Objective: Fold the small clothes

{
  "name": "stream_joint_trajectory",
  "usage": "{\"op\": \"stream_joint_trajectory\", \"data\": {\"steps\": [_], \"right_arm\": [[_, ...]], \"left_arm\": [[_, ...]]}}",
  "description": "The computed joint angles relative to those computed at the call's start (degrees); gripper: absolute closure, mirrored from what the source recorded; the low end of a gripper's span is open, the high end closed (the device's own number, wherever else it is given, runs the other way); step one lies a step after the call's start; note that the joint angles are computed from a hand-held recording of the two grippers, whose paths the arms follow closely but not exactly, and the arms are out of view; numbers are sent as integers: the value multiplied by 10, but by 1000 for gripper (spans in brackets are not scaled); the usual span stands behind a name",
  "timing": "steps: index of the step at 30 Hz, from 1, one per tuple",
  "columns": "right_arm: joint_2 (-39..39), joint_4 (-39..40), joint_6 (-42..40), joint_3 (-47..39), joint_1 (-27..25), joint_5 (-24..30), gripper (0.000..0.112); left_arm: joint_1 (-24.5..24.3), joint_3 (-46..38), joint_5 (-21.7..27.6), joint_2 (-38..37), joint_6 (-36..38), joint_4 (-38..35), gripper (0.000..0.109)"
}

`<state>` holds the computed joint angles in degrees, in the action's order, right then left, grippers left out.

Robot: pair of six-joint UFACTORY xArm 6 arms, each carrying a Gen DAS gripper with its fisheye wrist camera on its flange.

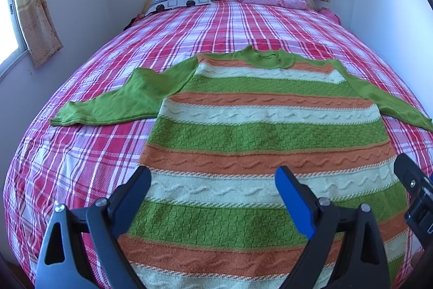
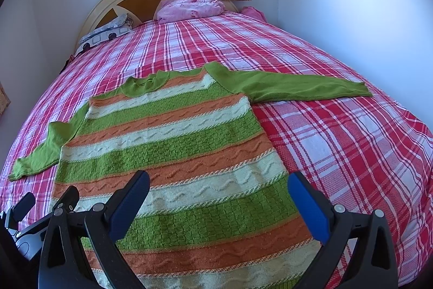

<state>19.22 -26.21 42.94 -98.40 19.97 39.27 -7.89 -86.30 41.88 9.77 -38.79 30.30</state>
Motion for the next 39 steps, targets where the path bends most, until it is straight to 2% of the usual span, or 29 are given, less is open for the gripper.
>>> {"op": "stream_joint_trajectory", "data": {"steps": [26, 29, 32, 35, 38, 39], "right_arm": [[24, 18, -31, -28, -6, 16, 10], [30, 30, -38, -35, -17, 11, 10], [42, 57, -57, -49, -45, -4, 10], [66, 84, -57, -74, -93, -18, 11], [123, 93, -40, -148, -157, 1, 11], [147, 107, -36, -180, -179, 11, 15]], "left_arm": [[2, -25, 11, 26, 17, -14, 13], [9, -38, 1, 40, 33, -20, 13], [24, -55, -13, 58, 50, -26, 13], [40, -77, -10, 82, 30, -14, 13], [56, -90, -19, 102, 16, -14, 13], [60, -93, -21, 109, 10, -11, 13]]}}
